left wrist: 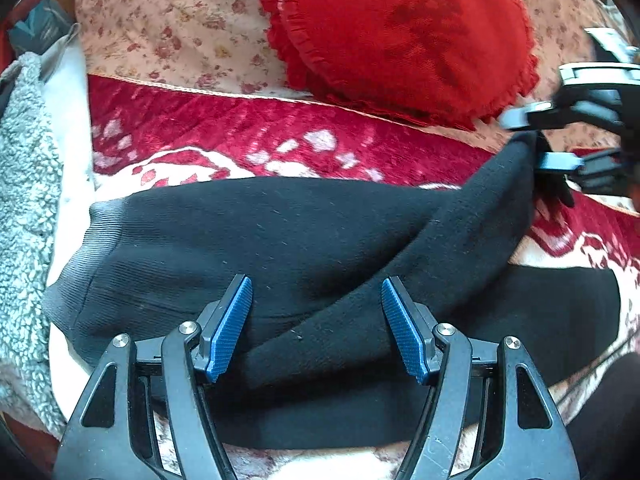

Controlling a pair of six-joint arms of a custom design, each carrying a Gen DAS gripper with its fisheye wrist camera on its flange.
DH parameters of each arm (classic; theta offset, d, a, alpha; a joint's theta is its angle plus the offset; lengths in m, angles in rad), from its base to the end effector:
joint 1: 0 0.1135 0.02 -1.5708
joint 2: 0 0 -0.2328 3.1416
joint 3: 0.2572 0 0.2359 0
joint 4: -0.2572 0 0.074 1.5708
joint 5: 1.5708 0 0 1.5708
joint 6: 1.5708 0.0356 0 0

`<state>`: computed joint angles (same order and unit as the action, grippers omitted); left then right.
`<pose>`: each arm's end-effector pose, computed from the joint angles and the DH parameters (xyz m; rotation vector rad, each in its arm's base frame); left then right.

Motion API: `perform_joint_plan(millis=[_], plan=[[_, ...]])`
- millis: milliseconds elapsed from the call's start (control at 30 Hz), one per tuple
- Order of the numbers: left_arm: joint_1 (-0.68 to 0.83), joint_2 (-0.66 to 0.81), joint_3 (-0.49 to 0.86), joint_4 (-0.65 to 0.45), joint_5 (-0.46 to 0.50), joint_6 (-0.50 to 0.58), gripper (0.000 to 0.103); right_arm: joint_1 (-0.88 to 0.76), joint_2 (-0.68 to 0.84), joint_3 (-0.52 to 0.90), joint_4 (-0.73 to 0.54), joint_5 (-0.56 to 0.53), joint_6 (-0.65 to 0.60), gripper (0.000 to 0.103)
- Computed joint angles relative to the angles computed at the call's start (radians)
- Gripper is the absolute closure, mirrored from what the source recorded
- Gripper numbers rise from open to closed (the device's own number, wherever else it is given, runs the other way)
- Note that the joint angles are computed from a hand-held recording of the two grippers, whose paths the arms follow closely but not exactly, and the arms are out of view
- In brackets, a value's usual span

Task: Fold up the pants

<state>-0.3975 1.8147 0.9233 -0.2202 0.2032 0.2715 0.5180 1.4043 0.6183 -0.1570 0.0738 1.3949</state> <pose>0.2872 -0.1284 0.1020 0.9400 2.5101 -0.3121 0.2180 0.1212 0.1354 1.1528 2.3837 0.6460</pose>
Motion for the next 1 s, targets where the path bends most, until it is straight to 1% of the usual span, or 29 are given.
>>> perform_joint_plan(millis=[33, 67, 133, 167, 233, 267, 333, 400, 433, 500, 533, 600, 667, 700, 733, 800, 833, 867, 933, 1000], plan=[[0.002, -0.006, -0.006, -0.001, 0.006, 0.004, 0.036, -0.010, 0.029, 0.002, 0.020, -0.019, -0.011, 0.066], [0.009, -0.012, -0.014, 0.000, 0.018, 0.012, 0.036, -0.012, 0.049, 0.000, 0.036, -0.026, -0.026, 0.085], [0.025, -0.018, -0.011, -0.019, 0.040, 0.023, 0.036, 0.024, 0.031, -0.033, 0.060, 0.010, -0.026, 0.097], [0.044, -0.023, -0.004, -0.045, 0.068, 0.028, 0.036, 0.062, 0.004, -0.043, 0.043, 0.052, -0.023, 0.097], [0.085, -0.031, 0.014, -0.100, 0.131, 0.038, 0.036, 0.178, -0.068, -0.047, -0.051, 0.172, 0.010, 0.098], [0.114, -0.042, 0.017, -0.130, 0.170, 0.051, 0.036, 0.243, -0.116, -0.058, -0.095, 0.219, 0.053, 0.098], [0.156, -0.069, 0.011, -0.164, 0.214, 0.070, 0.036, 0.400, -0.196, -0.054, -0.214, 0.320, 0.152, 0.098], [0.198, -0.099, -0.005, -0.181, 0.247, 0.084, 0.036, 0.583, -0.207, -0.017, -0.350, 0.417, 0.300, 0.098], [0.206, -0.102, -0.010, -0.182, 0.247, 0.079, 0.036, 0.647, -0.179, 0.001, -0.381, 0.431, 0.354, 0.098], [0.205, -0.097, -0.022, -0.177, 0.229, 0.066, 0.036, 0.744, -0.086, 0.010, -0.386, 0.419, 0.452, 0.098], [0.202, -0.084, -0.029, -0.175, 0.211, 0.065, 0.036, 0.765, -0.053, -0.002, -0.355, 0.411, 0.482, 0.098], [0.202, -0.077, -0.046, -0.167, 0.198, 0.070, 0.036, 0.793, 0.024, -0.051, -0.241, 0.387, 0.544, 0.098], [0.214, -0.103, -0.076, -0.159, 0.179, 0.085, 0.036, 0.800, 0.101, -0.033, -0.219, 0.361, 0.544, 0.098], [0.227, -0.110, -0.078, -0.162, 0.183, 0.094, 0.036, 0.809, 0.117, -0.026, -0.203, 0.363, 0.533, 0.098], [0.244, -0.118, -0.078, -0.165, 0.190, 0.100, 0.036, 0.814, 0.123, -0.006, -0.216, 0.368, 0.515, 0.097], [0.294, -0.126, -0.062, -0.190, 0.208, 0.099, 0.036, 0.818, 0.144, 0.059, -0.279, 0.366, 0.478, 0.079], [0.310, -0.116, -0.048, -0.194, 0.215, 0.096, 0.036, 0.822, 0.154, 0.085, -0.290, 0.370, 0.458, 0.062], [0.340, -0.105, -0.025, -0.209, 0.226, 0.092, 0.036, 0.828, 0.163, 0.105, -0.285, 0.373, 0.429, 0.059], [0.372, -0.081, 0.011, -0.226, 0.233, 0.082, 0.036, 0.819, 0.207, 0.170, -0.270, 0.361, 0.314, 0.059], [0.398, -0.041, 0.054, -0.237, 0.232, 0.060, 0.036, 0.809, 0.259, 0.235, -0.211, 0.387, 0.157, 0.059]])
